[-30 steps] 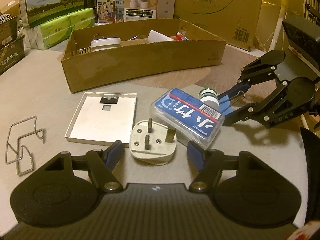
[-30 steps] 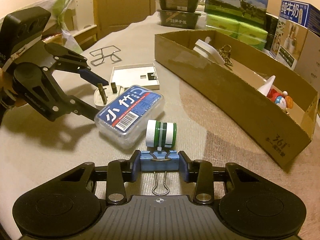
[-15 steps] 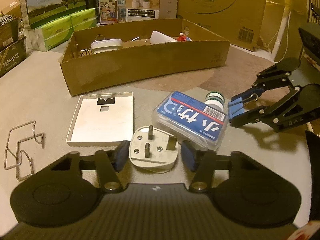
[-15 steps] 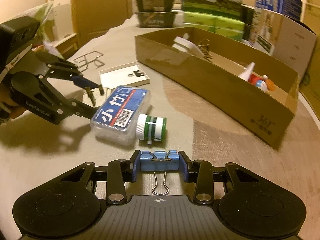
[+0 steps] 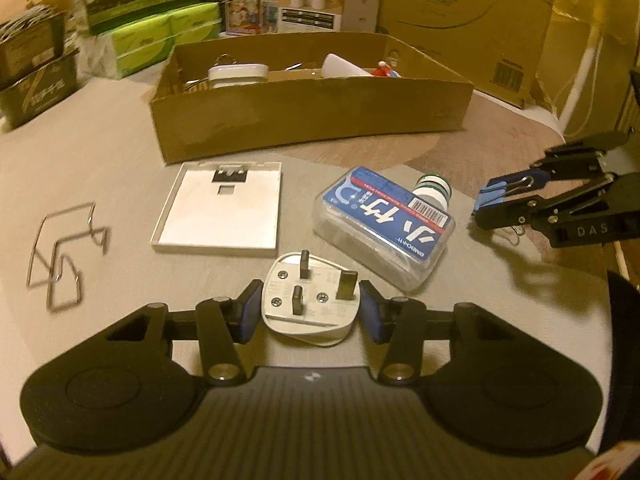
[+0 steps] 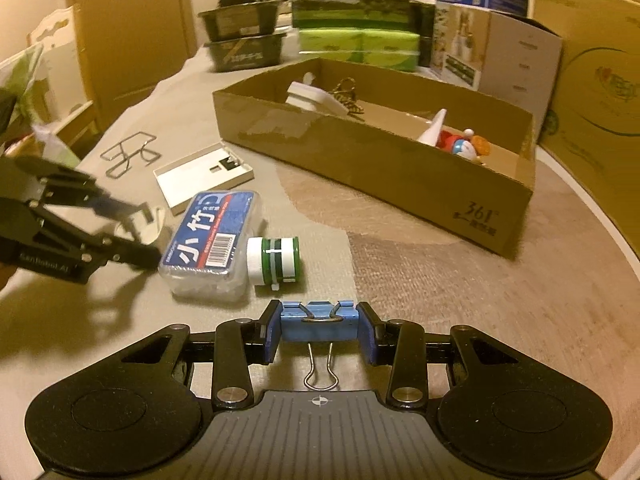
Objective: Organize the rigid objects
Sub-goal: 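Grasp the blue binder clip with the right gripper while the left gripper grasps the white plug, then carry the white plug and blue binder clip over the cardboard tray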
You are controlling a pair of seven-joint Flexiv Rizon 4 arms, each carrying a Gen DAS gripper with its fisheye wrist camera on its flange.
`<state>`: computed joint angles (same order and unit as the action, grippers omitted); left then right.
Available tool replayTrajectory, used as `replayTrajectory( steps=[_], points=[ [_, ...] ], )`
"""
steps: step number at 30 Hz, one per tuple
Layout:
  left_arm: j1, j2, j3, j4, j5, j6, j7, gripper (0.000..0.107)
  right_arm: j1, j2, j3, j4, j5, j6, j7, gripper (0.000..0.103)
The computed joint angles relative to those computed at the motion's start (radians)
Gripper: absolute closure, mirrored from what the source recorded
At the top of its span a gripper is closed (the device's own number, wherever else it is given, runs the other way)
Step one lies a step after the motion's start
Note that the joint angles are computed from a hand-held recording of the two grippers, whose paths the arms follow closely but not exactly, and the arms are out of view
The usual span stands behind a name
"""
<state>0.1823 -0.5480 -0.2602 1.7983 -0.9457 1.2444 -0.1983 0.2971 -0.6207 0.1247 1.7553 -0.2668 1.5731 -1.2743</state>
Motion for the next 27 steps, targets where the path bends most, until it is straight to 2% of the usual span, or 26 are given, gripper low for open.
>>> replayTrajectory(
  steps=[6,13,24,27],
  points=[
    [-0.011,0.03,0.027,0.02,0.002,-0.001,-0.085,0.06,0.18,0.046,-0.2,0.062,-0.004,0.045,0.159,0.063],
    [-0.018,0.068,0.033,0.038,-0.024,0.004,-0.101,0.06,0.373,0.084,-0.409,0.121,-0.015,0.08,0.342,0.063],
    [-0.04,0.107,0.048,0.048,-0.066,0.012,-0.107,0.06,0.602,0.129,-0.668,0.195,-0.072,0.055,0.55,0.063],
    [-0.047,0.115,0.052,0.053,-0.081,0.021,-0.101,0.06,0.639,0.142,-0.712,0.21,-0.097,0.038,0.609,0.063]
  ],
)
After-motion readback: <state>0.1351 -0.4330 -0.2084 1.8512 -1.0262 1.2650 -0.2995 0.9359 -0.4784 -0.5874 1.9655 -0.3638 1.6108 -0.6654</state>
